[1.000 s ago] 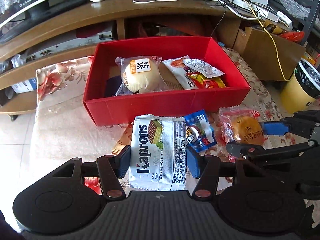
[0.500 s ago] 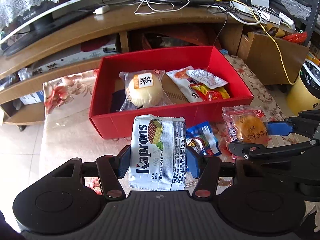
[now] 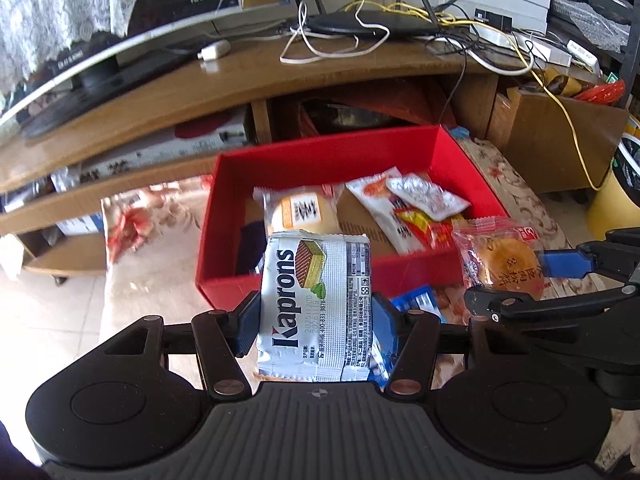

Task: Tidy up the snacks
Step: 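Lift both held snacks and carry them over the red box, then lower both snacks into the red box and open both grippers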

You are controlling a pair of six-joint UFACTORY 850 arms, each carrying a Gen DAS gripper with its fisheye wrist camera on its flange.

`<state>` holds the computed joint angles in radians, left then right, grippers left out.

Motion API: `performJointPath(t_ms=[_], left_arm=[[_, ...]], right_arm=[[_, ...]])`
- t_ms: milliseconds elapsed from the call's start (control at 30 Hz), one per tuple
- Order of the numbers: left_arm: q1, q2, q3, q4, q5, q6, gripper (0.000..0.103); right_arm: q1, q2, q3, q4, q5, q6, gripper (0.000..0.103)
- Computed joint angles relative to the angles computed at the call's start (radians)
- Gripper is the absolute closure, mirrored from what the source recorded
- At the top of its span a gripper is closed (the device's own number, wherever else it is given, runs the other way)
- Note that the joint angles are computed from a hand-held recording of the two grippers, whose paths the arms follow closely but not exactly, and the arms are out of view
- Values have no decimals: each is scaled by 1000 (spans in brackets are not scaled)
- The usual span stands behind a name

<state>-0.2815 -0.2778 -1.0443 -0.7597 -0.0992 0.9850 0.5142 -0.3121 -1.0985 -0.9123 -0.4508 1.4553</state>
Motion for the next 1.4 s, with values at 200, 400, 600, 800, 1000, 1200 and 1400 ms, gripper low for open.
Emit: performJointPath(t_ms=[200, 400, 600, 800, 1000, 1200, 1400], left_arm=[[-10, -31, -55, 104, 48, -117, 40], [3, -80, -129, 122, 26, -163, 40], [-1, -124, -179, 407, 25, -450, 40], [-9, -145, -203, 686, 35, -729, 40], [-16, -171, -230, 912, 29, -954, 40], [-21, -189, -250, 1105, 25, -1148, 40], [-26, -205, -265, 1261, 19, -1304, 40]], right_arm=[[-35, -26, -50, -4, 21, -7, 51], [-61, -65, -107, -19, 41, -27, 51], [-80, -103, -147, 5, 40, -71, 51], [-92, -125, -173, 6, 37, -86, 51], [-102, -144, -189, -1, 35, -93, 51], [-109, -158, -203, -2, 36, -98, 51], [-116, -175, -219, -2, 36, -108, 51]])
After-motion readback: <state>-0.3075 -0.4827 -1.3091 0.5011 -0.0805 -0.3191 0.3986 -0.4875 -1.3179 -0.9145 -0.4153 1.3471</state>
